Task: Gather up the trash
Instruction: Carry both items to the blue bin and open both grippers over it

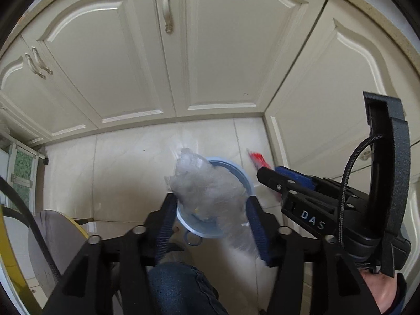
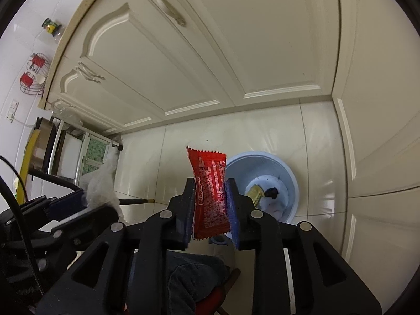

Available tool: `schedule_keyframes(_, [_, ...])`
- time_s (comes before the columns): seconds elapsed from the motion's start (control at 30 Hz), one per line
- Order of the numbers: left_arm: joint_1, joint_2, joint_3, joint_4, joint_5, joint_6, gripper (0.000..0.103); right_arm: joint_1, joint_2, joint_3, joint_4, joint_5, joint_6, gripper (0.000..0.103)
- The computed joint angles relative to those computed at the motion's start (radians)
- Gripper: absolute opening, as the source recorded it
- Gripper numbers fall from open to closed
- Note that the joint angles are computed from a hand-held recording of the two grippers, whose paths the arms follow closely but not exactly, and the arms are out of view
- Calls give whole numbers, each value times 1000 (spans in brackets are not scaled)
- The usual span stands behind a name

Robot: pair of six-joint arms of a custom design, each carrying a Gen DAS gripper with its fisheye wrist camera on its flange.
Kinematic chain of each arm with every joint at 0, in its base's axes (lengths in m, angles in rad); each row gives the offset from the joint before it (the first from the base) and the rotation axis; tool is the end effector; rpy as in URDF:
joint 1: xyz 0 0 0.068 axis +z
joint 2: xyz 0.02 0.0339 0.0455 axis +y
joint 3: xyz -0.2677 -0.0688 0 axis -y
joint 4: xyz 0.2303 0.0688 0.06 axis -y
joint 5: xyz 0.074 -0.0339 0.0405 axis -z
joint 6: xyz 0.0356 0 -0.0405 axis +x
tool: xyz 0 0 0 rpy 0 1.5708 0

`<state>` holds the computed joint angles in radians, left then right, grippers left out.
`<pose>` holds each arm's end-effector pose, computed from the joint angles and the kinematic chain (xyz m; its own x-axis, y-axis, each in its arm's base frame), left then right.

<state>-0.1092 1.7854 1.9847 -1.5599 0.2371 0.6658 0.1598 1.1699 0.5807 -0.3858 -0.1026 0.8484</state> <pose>0.3108 -0.0425 0.3733 -0.6690 0.6774 -0.3060 0.7221 0.6898 -0.0518 0.1986 0.0357 0.1913 -0.7016 0.6428 -0.3074 0.4709 0.7421 0.4771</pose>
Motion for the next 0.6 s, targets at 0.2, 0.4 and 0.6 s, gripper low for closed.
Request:
schedule_keyframes(0.2, [-25,-18,-34,65,-20,-45,73,-33,-27,-43,28,-12,31,85])
schedule_keyframes(0.4, [-11,-112,-120,129,-7,-39,78,-56,-90,-55,-17,8,85,103])
schedule_keyframes(0.6, [74,-240,-203,143,59,24,83,-18,-168,14,-131,68,116,103])
